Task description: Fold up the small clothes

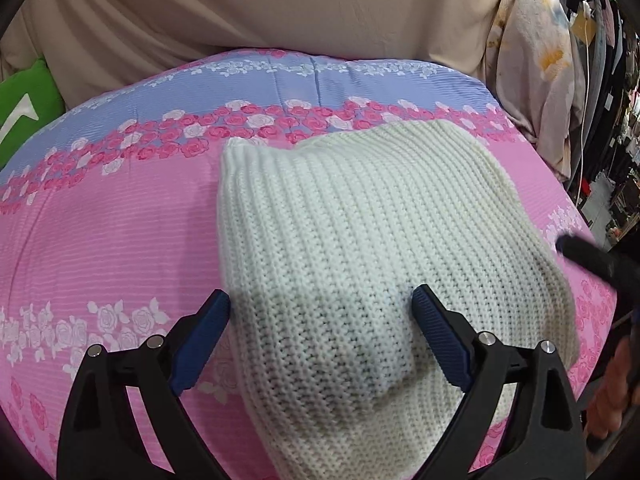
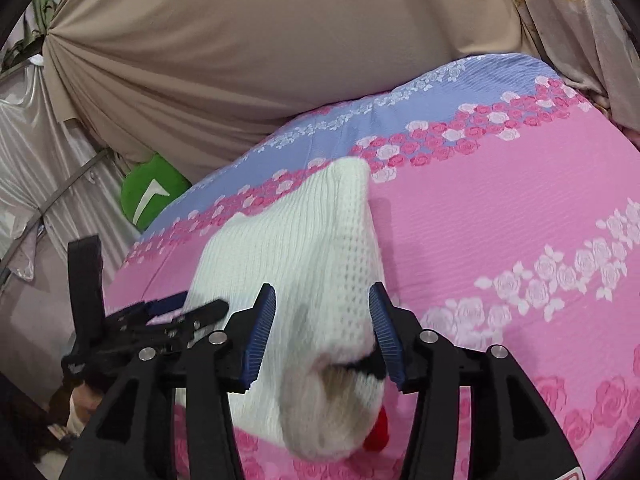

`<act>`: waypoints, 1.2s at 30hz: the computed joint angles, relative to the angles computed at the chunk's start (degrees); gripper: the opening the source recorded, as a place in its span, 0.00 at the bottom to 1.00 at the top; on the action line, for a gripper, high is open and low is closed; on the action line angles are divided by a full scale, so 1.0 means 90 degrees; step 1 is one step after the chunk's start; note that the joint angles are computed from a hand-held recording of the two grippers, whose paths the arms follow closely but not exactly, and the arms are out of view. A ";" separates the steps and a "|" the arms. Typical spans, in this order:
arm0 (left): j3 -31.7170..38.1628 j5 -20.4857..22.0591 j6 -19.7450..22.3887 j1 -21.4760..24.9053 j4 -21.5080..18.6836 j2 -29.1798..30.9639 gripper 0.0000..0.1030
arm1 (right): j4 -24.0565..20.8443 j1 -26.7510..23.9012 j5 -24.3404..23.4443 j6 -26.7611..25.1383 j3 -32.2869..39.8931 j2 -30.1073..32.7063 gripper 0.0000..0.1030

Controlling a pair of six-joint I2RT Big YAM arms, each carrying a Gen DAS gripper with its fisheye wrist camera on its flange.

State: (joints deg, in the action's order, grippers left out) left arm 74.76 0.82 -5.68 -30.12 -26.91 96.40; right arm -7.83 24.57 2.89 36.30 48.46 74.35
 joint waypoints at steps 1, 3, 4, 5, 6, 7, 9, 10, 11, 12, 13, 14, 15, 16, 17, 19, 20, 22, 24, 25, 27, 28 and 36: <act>-0.0004 -0.0032 -0.0004 -0.0012 0.0015 0.0001 0.88 | 0.0045 0.0058 -0.0109 0.0081 -0.0125 -0.0033 0.52; -0.0007 -0.0082 -0.0006 -0.0025 0.0017 0.0006 0.88 | 0.0029 0.0193 -0.0120 0.0207 -0.0255 -0.0009 0.52; -0.0027 -0.0102 -0.0014 -0.0030 0.0036 -0.0003 0.88 | 0.0069 0.0210 -0.0214 0.0212 -0.0288 0.0020 0.52; -0.0039 -0.0120 -0.0030 -0.0038 0.0043 -0.0010 0.88 | 0.0175 0.0251 -0.0268 0.0236 -0.0343 0.0070 0.48; -0.0049 -0.0125 -0.0044 -0.0039 0.0038 -0.0019 0.88 | 0.0210 0.0288 -0.0237 0.0242 -0.0352 0.0118 0.41; -0.0067 -0.0136 -0.0055 -0.0043 0.0032 -0.0041 0.88 | 0.0194 0.0301 -0.0215 0.0218 -0.0331 0.0160 0.13; -0.0129 -0.0175 -0.0046 -0.0056 0.0047 -0.0119 0.88 | 0.0380 0.0385 -0.0132 0.0257 -0.0432 -0.0016 0.09; -0.0192 -0.0192 -0.0033 -0.0061 0.0085 -0.0190 0.88 | 0.0641 0.0413 -0.0220 0.0252 -0.0557 -0.0198 0.09; -0.0268 -0.0183 -0.0006 -0.0054 0.0121 -0.0278 0.88 | 0.0920 0.0466 -0.0278 0.0218 -0.0710 -0.0466 0.09; -0.0335 -0.0147 0.0014 -0.0040 0.0149 -0.0356 0.88 | 0.1063 0.0525 -0.0273 0.0171 -0.0822 -0.0696 0.09; -0.0412 -0.0114 0.0028 -0.0024 0.0177 -0.0437 0.88 | 0.1105 0.0560 -0.0295 0.0146 -0.0875 -0.0816 0.09; -0.0456 -0.0111 0.0034 -0.0021 0.0187 -0.0475 0.88 | 0.1003 0.0583 -0.0296 0.0101 -0.0881 -0.0835 0.08; -0.0477 -0.0124 0.0042 -0.0021 0.0174 -0.0480 0.88 | 0.0653 0.0616 -0.0067 0.0057 -0.0790 -0.0704 0.08; -0.0476 -0.0121 0.0067 -0.0019 0.0139 -0.0443 0.88 | -0.0007 0.0643 0.0313 0.0097 -0.0563 -0.0392 0.08; -0.0456 -0.0117 0.0078 -0.0017 0.0097 -0.0380 0.89 | -0.0356 0.0618 0.0411 0.0206 -0.0403 -0.0016 0.08; -0.0369 0.0015 0.0010 0.0008 -0.0092 -0.0219 0.89 | -0.0095 0.0447 -0.0144 0.0444 -0.0499 0.0306 0.07; -0.0366 0.0083 -0.0060 0.0023 -0.0124 -0.0207 0.89 | 0.0117 0.0396 -0.0245 0.0613 -0.0610 0.0203 0.08; -0.0397 0.0221 -0.0139 0.0073 -0.0114 -0.0273 0.89 | 0.0091 0.0377 -0.0194 0.0722 -0.0636 -0.0069 0.15; -0.0412 0.0404 -0.0248 0.0161 -0.0097 -0.0374 0.88 | 0.0098 0.0397 0.0052 0.0696 -0.0647 -0.0418 0.25; -0.0423 0.0496 -0.0331 0.0221 -0.0041 -0.0424 0.89 | 0.0069 0.0398 0.0154 0.0657 -0.0624 -0.0513 0.40; -0.0383 0.0570 -0.0514 0.0307 0.0041 -0.0424 0.92 | 0.0042 0.0382 0.0615 0.0547 -0.0538 -0.0622 0.67; -0.0314 0.0577 -0.0590 0.0342 0.0028 -0.0369 0.92 | -0.0015 0.0331 0.0738 0.0476 -0.0448 -0.0571 0.73; 0.0486 0.1650 -0.1291 0.0635 -0.0702 0.0525 0.96 | 0.0061 -0.0425 -0.1503 0.1117 0.0367 0.1022 0.77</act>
